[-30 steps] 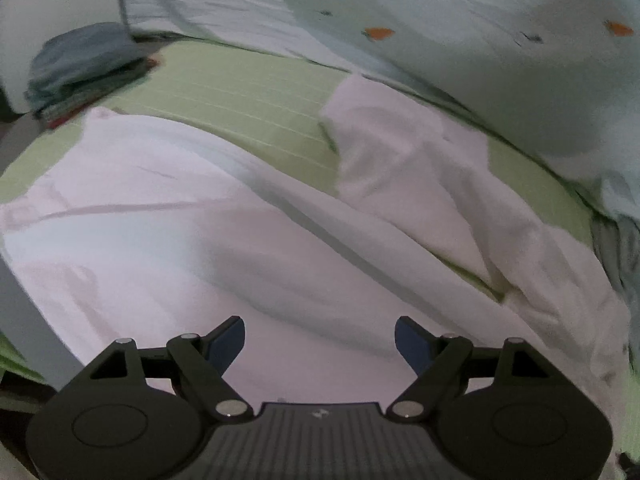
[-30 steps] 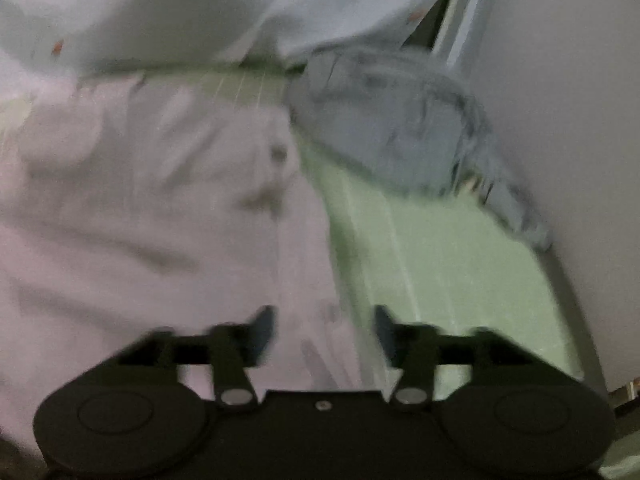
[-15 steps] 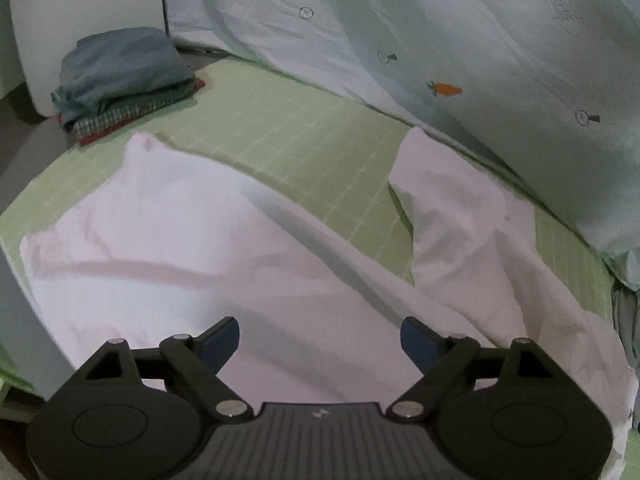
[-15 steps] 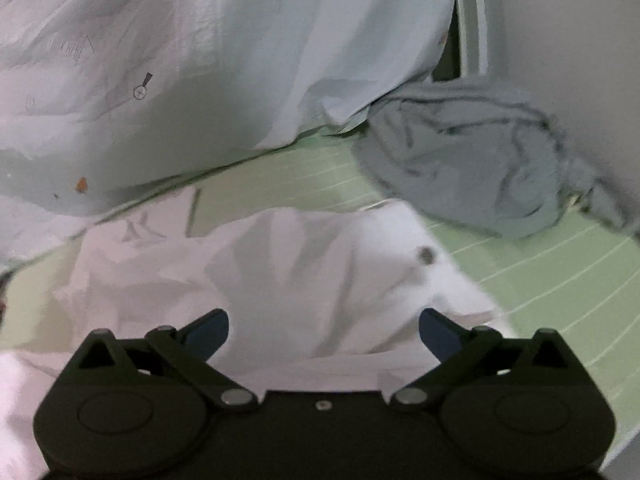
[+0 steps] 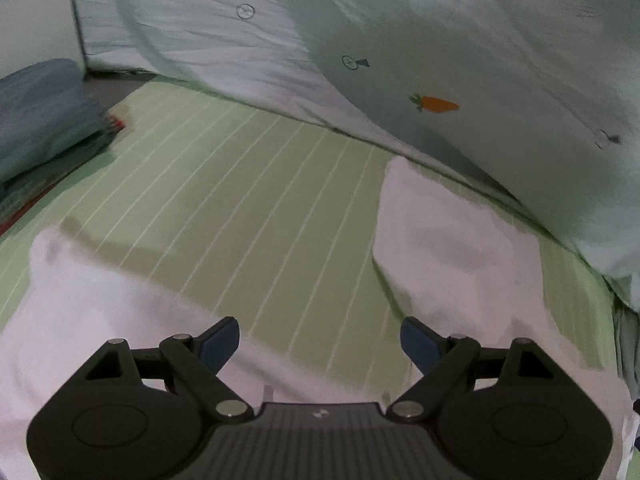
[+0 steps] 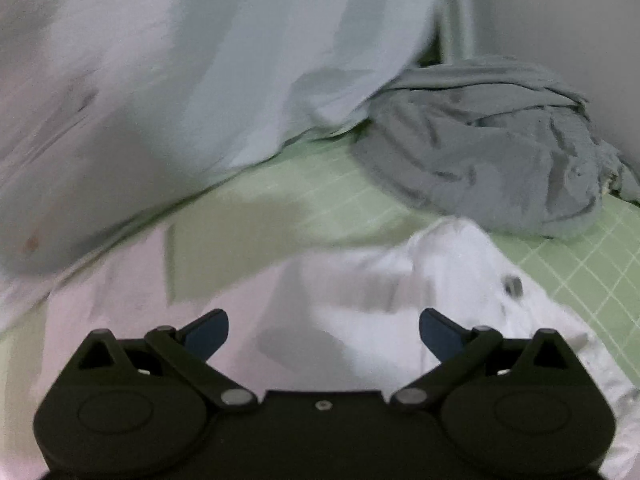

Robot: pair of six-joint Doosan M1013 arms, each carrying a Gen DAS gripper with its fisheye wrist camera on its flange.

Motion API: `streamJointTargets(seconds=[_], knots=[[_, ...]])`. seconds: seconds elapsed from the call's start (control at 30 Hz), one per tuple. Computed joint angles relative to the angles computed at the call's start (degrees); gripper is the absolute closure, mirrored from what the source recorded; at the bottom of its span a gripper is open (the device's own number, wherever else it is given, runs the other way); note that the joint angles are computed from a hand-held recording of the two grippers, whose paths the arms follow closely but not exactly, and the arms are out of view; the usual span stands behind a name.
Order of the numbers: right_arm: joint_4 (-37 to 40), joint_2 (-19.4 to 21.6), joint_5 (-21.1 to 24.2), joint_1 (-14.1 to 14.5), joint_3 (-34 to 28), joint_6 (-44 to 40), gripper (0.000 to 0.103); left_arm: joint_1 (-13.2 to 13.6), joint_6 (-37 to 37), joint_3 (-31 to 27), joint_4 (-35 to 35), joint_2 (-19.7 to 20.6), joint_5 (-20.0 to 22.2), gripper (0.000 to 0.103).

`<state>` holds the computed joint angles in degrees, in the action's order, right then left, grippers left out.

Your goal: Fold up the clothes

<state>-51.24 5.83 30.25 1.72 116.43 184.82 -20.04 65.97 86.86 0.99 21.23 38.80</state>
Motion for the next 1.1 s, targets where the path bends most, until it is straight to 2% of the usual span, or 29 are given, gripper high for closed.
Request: streamJointTargets(seconds=[0.1,0.17,0.27,0.37,0.43,0.5,0.53,0.57,0.6,0.63,0.67,0.73,0.83,0.93,1.0,1.07,1.1], knots=[[0.4,3.6,3.2,-1.1,-2.9,6.6,0.000,1.0,3.5,-5.6,-3.1,5.0,2.1,0.015],[2.5,5.6,5.1,-1.3,-4.4,7.2,0.000,1.2,4.7,-9.1,-4.2,8.1,3.2,0.015],[3.8,7.8,8.0,-0.6,-5.9,2.9,0.000,1.4,8.7,-14.6,-9.1,13.0,4.8,0.015],[4.3,9.7,12.3,1.0,-7.6,-4.0,0.000,1.1,8.5,-18.8,-10.9,16.9,6.5,0.015],[4.8,10.7,14.9,1.9,-8.8,-7.8,0.000,0.5,8.6,-19.9,-10.4,18.1,5.7,0.012],[5.2,10.9,15.5,2.0,-9.1,-8.9,0.000,-0.1,10.9,-20.7,-10.8,19.0,4.6,0.015],[5.4,11.0,15.8,2.0,-9.2,-9.3,0.000,-0.6,11.9,-20.8,-10.0,19.2,3.8,0.023],[5.6,11.0,16.0,2.0,-9.4,-9.7,0.000,-1.1,11.6,-20.8,-8.4,19.2,2.9,0.045],[5.8,10.9,16.0,2.0,-9.4,-9.9,0.000,-1.5,11.3,-20.9,-6.6,19.2,2.5,0.057],[6.1,10.7,15.8,1.9,-9.3,-9.9,0.000,-1.7,11.8,-21.3,-6.7,19.5,2.7,0.092],[6.3,10.6,15.7,1.9,-9.3,-10.0,0.000,-1.5,11.3,-21.2,-7.2,19.4,2.5,0.101],[6.2,10.3,15.4,2.1,-9.2,-10.3,0.000,-1.3,10.0,-21.0,-8.3,19.1,1.9,0.101],[5.1,9.3,15.8,3.4,-8.5,-11.1,0.000,-0.8,7.6,-18.3,-7.5,16.6,-3.2,0.101],[4.3,8.4,17.9,4.9,-7.8,-14.0,0.000,-0.9,-1.1,-13.1,3.9,11.8,-9.4,0.101],[4.3,7.8,20.1,6.3,-7.1,-17.0,0.000,-0.8,-10.2,-9.2,14.5,8.3,-11.8,0.101],[4.9,7.1,21.1,7.3,-6.1,-19.1,0.000,-1.2,-22.1,-5.4,28.2,5.2,-11.2,0.101],[5.5,6.6,21.4,7.9,-5.5,-19.9,0.000,-1.4,-28.4,-3.3,35.4,3.6,-9.2,0.101]])
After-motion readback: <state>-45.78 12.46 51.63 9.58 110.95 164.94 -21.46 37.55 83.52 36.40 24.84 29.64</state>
